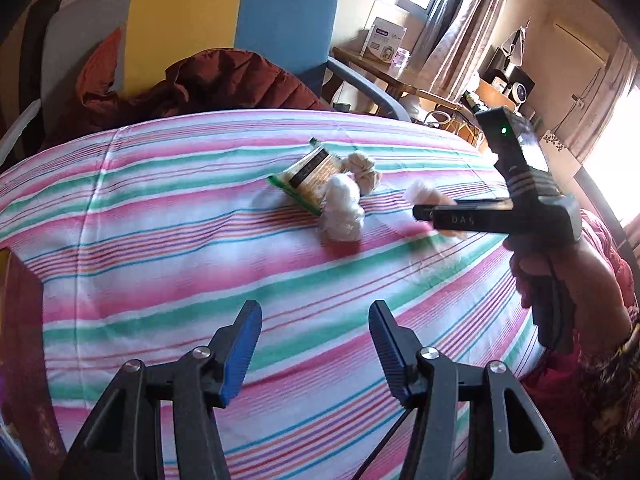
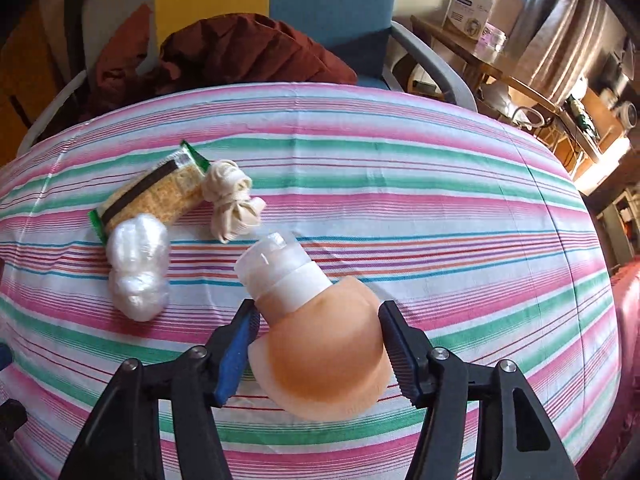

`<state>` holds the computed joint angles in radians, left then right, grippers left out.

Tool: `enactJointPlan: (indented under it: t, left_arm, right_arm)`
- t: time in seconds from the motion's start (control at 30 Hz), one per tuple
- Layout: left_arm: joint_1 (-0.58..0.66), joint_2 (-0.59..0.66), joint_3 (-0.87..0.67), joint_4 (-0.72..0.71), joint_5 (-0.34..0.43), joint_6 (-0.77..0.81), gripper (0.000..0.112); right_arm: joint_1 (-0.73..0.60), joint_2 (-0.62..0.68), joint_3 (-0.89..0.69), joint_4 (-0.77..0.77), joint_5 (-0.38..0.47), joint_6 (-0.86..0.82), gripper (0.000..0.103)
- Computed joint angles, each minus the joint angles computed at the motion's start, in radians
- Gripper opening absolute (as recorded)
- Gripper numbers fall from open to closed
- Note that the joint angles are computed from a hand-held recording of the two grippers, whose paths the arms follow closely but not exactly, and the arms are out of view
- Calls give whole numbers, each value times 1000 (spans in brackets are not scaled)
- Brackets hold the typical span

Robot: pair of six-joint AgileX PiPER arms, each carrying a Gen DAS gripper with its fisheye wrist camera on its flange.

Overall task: Organize objects
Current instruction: 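Grasp the orange-capped white bottle with the right tool while the left tool grasps the white wrapped bundle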

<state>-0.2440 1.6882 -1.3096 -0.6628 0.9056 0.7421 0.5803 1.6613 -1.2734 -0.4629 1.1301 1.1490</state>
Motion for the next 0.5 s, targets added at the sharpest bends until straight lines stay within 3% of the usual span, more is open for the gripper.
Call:
enactJointPlan:
  t: [0.17,0.3,0.37,0.47,0.5]
  left_arm:
    - [-101,138,-154,-7,-56,-91,56]
    - [-169,244,-267,74,-81,-179,56]
    - [-196,291,-316,116,-75,-201,56]
    - [-230,352,-380,186,-72,-252,56]
    - [-234,369,-395,193,-72,-257,56]
  right_arm:
    - [-30,11,18,47,-31,-34,63]
    - [-39,33,-2,82,-4,-75,70]
    - [-51,8,24,110,-40,-82,73]
    - [-71,-25,61,124,-74,-77,72]
    - [-83,-34,74,136,-87,-85,65]
